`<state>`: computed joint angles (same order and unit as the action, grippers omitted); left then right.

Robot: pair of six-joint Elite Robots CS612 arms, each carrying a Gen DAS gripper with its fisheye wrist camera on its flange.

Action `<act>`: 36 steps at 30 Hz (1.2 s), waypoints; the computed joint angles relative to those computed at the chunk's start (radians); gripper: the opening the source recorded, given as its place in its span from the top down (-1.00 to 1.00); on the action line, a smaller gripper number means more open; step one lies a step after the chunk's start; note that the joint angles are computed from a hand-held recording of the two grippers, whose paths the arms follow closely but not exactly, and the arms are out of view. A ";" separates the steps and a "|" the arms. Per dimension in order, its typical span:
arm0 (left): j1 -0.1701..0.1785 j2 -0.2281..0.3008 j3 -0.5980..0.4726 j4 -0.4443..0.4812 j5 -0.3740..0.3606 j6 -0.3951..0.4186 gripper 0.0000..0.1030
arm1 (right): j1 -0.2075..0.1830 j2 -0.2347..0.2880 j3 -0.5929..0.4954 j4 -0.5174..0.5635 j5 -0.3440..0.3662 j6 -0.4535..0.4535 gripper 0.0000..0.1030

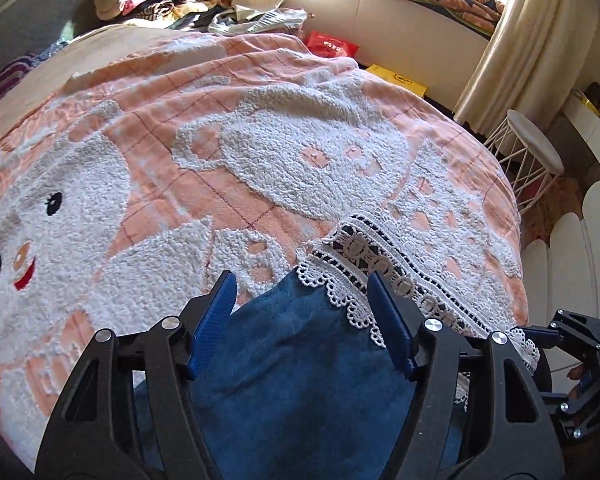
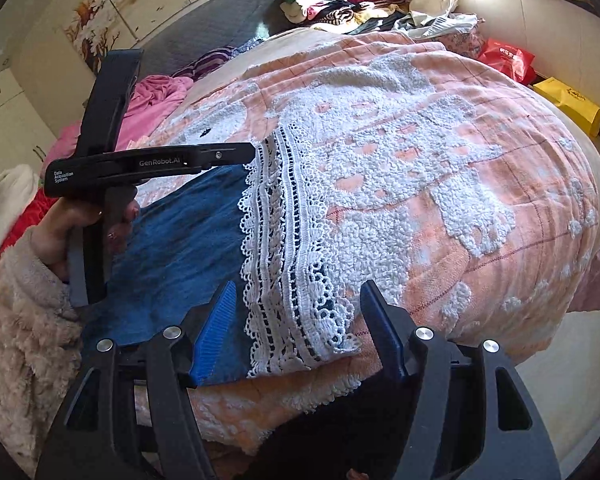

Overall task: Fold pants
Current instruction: 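Grasp the lace-trimmed edge with the left gripper and lift it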

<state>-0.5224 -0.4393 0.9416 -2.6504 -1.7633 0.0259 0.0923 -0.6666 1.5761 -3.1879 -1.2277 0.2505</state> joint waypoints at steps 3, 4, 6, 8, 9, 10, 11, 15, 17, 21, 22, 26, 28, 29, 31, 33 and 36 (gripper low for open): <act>0.009 0.030 -0.056 0.074 -0.045 0.010 0.02 | -0.007 0.009 -0.003 -0.015 0.059 -0.002 0.20; 0.013 0.035 -0.063 0.081 -0.068 0.012 0.10 | -0.007 0.009 0.001 -0.027 0.068 -0.010 0.24; 0.018 0.036 -0.063 0.079 -0.109 0.022 0.26 | -0.006 0.006 0.005 -0.040 0.069 -0.025 0.24; 0.023 0.039 -0.069 0.082 -0.159 0.031 0.38 | -0.007 0.009 -0.001 -0.023 0.063 -0.018 0.19; 0.020 0.039 -0.068 0.079 -0.154 0.042 0.38 | -0.007 0.012 -0.007 -0.010 0.060 -0.015 0.19; 0.017 0.040 -0.069 0.083 -0.147 0.057 0.37 | -0.008 0.016 -0.013 0.004 0.062 -0.009 0.19; 0.015 0.043 -0.074 0.092 -0.144 0.069 0.37 | -0.010 0.020 -0.017 0.010 0.073 -0.005 0.17; 0.019 0.066 -0.115 0.139 -0.177 0.063 0.19 | -0.009 0.031 -0.030 0.014 0.084 -0.006 0.12; 0.018 0.069 -0.117 0.134 -0.178 0.058 0.18 | -0.009 0.034 -0.035 0.018 0.088 -0.011 0.09; 0.000 0.044 -0.070 0.095 -0.105 0.111 0.26 | -0.006 0.035 -0.042 0.021 0.097 -0.037 0.25; -0.003 0.037 -0.059 0.089 -0.091 0.120 0.34 | -0.005 0.033 -0.040 0.017 0.097 -0.045 0.41; -0.007 0.025 -0.039 0.070 -0.052 0.113 0.55 | -0.005 0.031 -0.035 -0.016 0.128 -0.035 0.57; -0.004 0.023 -0.032 0.061 -0.062 0.083 0.68 | 0.000 0.027 -0.030 -0.033 0.122 -0.035 0.59; -0.001 0.021 -0.026 0.051 -0.073 0.066 0.71 | 0.003 0.023 -0.029 -0.038 0.122 -0.038 0.59; 0.008 0.013 -0.008 0.021 -0.112 0.035 0.80 | 0.008 0.015 -0.023 -0.063 0.125 -0.047 0.59; 0.017 -0.001 0.018 -0.017 -0.149 0.009 0.81 | 0.015 0.006 -0.019 -0.081 0.128 -0.065 0.66; 0.031 -0.033 0.076 -0.104 -0.177 -0.030 0.81 | 0.028 -0.005 -0.019 -0.096 0.135 -0.097 0.66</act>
<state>-0.4916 -0.4723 1.0173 -2.7546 -1.9407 -0.0037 0.1203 -0.6715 1.5575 -3.2842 -1.0929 0.1531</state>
